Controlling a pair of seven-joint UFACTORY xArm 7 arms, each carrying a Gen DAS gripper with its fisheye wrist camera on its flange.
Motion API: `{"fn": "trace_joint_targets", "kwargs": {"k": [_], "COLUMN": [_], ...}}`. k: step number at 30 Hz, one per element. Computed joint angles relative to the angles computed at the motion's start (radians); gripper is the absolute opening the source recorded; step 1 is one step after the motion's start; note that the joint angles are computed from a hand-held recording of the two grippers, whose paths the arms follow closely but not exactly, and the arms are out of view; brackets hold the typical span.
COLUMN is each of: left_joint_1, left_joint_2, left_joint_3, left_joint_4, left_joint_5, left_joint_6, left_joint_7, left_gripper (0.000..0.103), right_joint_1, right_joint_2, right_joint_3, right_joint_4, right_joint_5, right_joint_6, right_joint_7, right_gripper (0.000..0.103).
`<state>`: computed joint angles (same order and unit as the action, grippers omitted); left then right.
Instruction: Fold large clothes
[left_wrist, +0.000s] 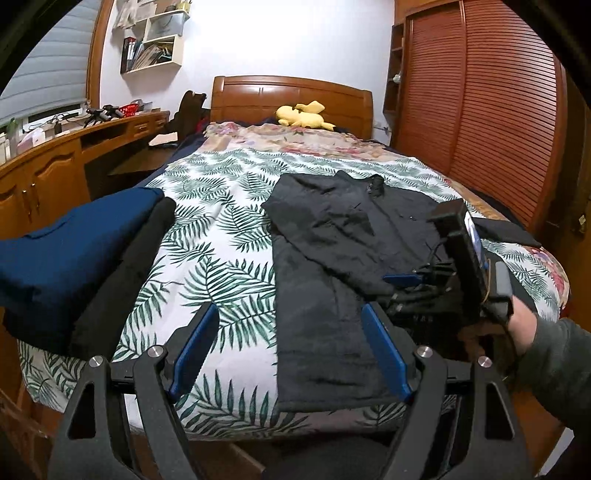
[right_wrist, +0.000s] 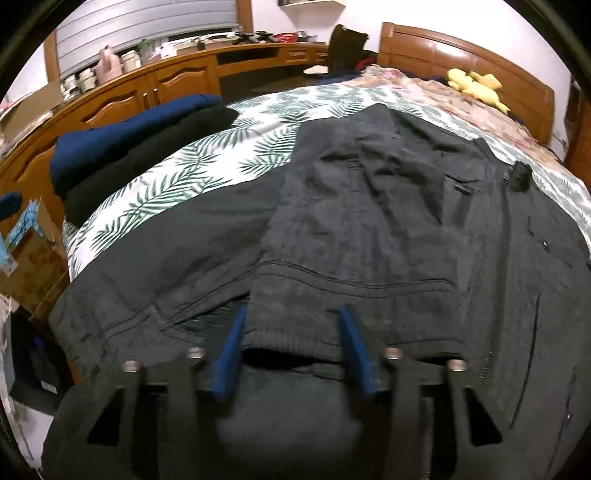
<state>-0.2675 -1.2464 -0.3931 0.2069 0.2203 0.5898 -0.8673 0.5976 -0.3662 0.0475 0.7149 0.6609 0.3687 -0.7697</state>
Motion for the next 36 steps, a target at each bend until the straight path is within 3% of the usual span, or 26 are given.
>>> {"fn": "trace_joint_targets", "kwargs": {"k": [2, 4, 7, 13, 19, 27, 31, 34, 36], "left_joint_1": [-0.007, -0.015, -0.021, -0.019, -0.002, 0.035, 0.055, 0.084, 0.112], "left_joint_2": [-0.012, -0.027, -0.035, -0.010, 0.053, 0.176, 0.239, 0.297, 0.349], "left_joint_3": [0.002, -0.003, -0.012, -0.035, -0.073, -0.115, -0.129, -0.130, -0.135], "left_joint_4": [-0.004, -0.005, -0.001, 0.034, 0.087, 0.169, 0.200, 0.221, 0.244], "left_joint_5": [-0.002, -0.003, -0.004, 0.002, 0.014, 0.044, 0.062, 0.080, 0.095], "left_joint_6": [0.009, 0.021, 0.028, 0.021, -0.008, -0.065, -0.110, -0.171, -0.207], "left_joint_7": [0.000, -0.003, -0.008, -0.022, -0.043, -0.069, -0.080, -0.083, -0.079], "left_gripper": [0.080, 0.080, 0.080, 0.080, 0.080, 0.080, 0.080, 0.080, 0.080], "right_joint_1": [0.006, 0.008, 0.024, 0.012, -0.076, -0.227, -0.218, -0.234, -0.242], "right_joint_2": [-0.015, -0.046, -0.160, -0.355, -0.456, -0.400, -0.318, -0.285, -0.254], "right_joint_3": [-0.020, -0.030, -0.076, -0.180, -0.234, -0.213, -0.238, -0.216, -0.216], "right_joint_4": [0.004, -0.004, -0.046, -0.083, -0.128, -0.157, -0.137, -0.127, -0.108], "right_joint_5": [0.022, 0.040, 0.072, 0.027, -0.062, -0.182, -0.170, -0.191, -0.201], "right_joint_6": [0.008, -0.030, -0.047, -0.039, 0.012, 0.002, -0.048, -0.067, -0.075], "right_joint_7": [-0.023, -0.039, -0.060, -0.052, 0.010, 0.159, 0.190, 0.250, 0.272], "right_gripper": [0.010, 0.007, 0.006, 0.005, 0.005, 0.005, 0.005, 0.006, 0.016]}}
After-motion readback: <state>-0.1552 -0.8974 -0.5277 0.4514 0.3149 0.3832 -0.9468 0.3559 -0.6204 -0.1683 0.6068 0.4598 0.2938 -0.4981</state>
